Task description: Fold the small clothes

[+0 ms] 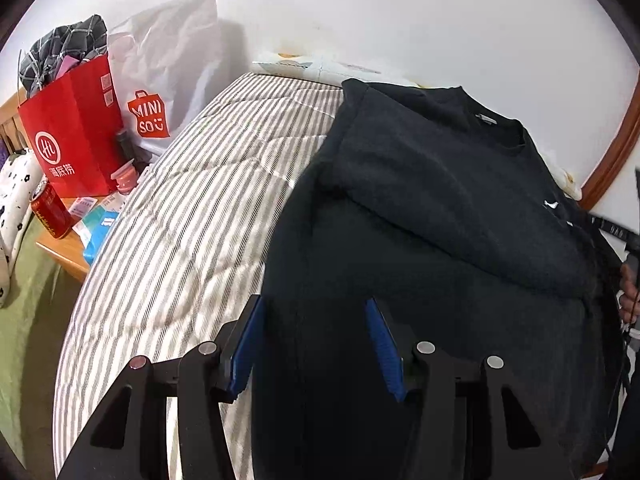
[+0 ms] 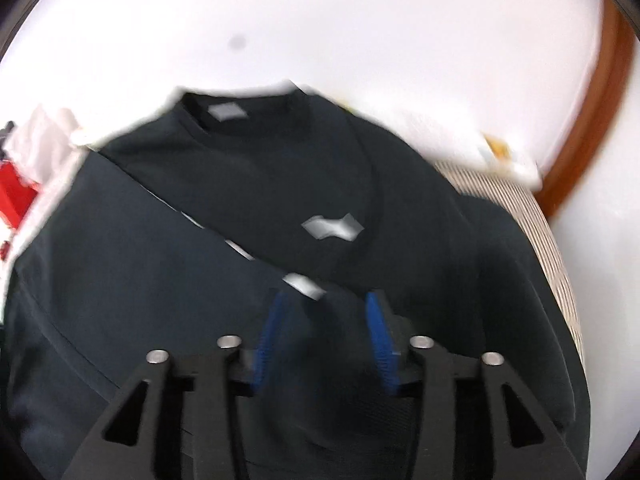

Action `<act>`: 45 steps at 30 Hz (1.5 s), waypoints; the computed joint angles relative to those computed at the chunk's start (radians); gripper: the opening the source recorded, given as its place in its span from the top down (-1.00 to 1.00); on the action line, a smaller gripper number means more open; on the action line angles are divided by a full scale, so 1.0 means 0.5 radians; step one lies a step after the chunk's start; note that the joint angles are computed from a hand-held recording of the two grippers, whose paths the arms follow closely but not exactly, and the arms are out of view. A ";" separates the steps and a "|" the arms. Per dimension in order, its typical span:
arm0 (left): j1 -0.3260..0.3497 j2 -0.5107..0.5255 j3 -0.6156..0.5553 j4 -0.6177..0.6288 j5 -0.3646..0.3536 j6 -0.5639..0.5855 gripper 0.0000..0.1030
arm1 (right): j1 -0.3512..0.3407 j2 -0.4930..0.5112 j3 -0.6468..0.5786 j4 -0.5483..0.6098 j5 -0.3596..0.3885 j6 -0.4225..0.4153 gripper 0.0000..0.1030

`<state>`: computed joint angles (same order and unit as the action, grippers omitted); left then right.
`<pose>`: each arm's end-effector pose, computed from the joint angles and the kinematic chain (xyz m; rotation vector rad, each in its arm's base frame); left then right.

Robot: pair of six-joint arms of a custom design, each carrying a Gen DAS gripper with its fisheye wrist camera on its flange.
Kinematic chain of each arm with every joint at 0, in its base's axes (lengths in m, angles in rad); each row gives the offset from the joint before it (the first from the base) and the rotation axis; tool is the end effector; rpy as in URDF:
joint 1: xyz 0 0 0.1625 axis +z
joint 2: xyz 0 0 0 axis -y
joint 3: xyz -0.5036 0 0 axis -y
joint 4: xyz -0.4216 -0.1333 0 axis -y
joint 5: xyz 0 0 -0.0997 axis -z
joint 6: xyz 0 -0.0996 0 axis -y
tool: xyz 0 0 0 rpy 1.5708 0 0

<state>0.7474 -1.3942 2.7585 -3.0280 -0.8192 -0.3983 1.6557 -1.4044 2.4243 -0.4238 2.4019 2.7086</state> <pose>-0.0692 -0.3386 0.1824 0.4820 2.4505 -0.6602 0.0853 -0.2975 0.1797 0.0606 -2.0747 0.9005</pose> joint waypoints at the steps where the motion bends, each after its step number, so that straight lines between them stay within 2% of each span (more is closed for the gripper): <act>1: 0.024 0.027 -0.021 -0.024 0.006 0.022 0.03 | 0.066 0.066 -0.060 0.026 0.001 0.013 0.04; 3: 0.061 0.078 -0.048 -0.092 0.018 0.084 0.03 | 0.173 0.221 -0.196 0.103 0.001 0.041 0.04; 8: 0.127 0.182 -0.113 -0.162 0.092 0.205 0.03 | 0.306 0.597 -0.524 0.223 -0.200 0.076 0.04; 12: 0.214 0.249 -0.165 -0.220 0.114 0.347 0.03 | 0.318 0.865 -0.802 0.369 -0.347 0.080 0.04; 14: 0.262 0.254 -0.192 -0.250 0.061 0.414 0.04 | 0.307 0.992 -0.962 0.487 -0.441 0.095 0.04; 15: 0.288 0.268 -0.202 -0.306 0.024 0.476 0.04 | 0.304 1.044 -1.028 0.527 -0.469 0.091 0.04; 18: 0.309 0.344 -0.230 -0.376 0.039 0.549 0.04 | 0.306 1.217 -1.261 0.664 -0.515 0.095 0.04; 22: 0.337 0.434 -0.297 -0.464 -0.028 0.683 0.23 | 0.273 1.405 -1.545 0.846 -0.603 0.116 0.04; 24: 0.339 0.472 -0.319 -0.527 -0.020 0.742 0.50 | 0.249 1.469 -1.653 0.911 -0.616 0.147 0.20; 25: 0.346 0.478 -0.324 -0.556 -0.022 0.758 0.75 | 0.236 1.489 -1.692 0.953 -0.645 0.171 0.70; 26: 0.366 0.469 -0.333 -0.570 -0.060 0.776 0.85 | 0.230 1.499 -1.712 0.972 -0.666 0.185 0.77; 30: 0.436 0.424 -0.346 -0.574 -0.132 0.771 0.86 | 0.254 1.501 -1.720 0.862 -0.729 0.076 0.81; 32: 0.458 0.425 -0.354 -0.550 -0.139 0.767 0.86 | 0.271 1.580 -1.811 0.896 -0.661 0.054 0.82; 34: 0.468 0.421 -0.351 -0.555 -0.161 0.769 0.86 | 0.277 1.654 -1.885 0.919 -0.585 0.044 0.81; 37: 0.464 0.424 -0.346 -0.546 -0.148 0.741 0.81 | 0.281 1.638 -1.839 0.829 -0.577 0.012 0.75; 39: 0.457 0.425 -0.342 -0.552 -0.138 0.741 0.80 | 0.279 1.596 -1.789 0.818 -0.612 0.047 0.62; 41: 0.439 0.407 -0.329 -0.516 -0.122 0.692 0.72 | 0.287 1.525 -1.703 0.793 -0.624 0.080 0.34; 43: 0.410 0.387 -0.305 -0.494 -0.089 0.635 0.67 | 0.301 1.419 -1.556 0.678 -0.581 0.056 0.14; 45: 0.386 0.367 -0.278 -0.482 -0.070 0.594 0.67 | 0.319 1.322 -1.421 0.576 -0.514 0.094 0.04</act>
<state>0.9402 -1.2109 2.6194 -3.2689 -0.8543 -0.1015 1.8150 -0.7435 1.7135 -0.1357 2.1450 2.7555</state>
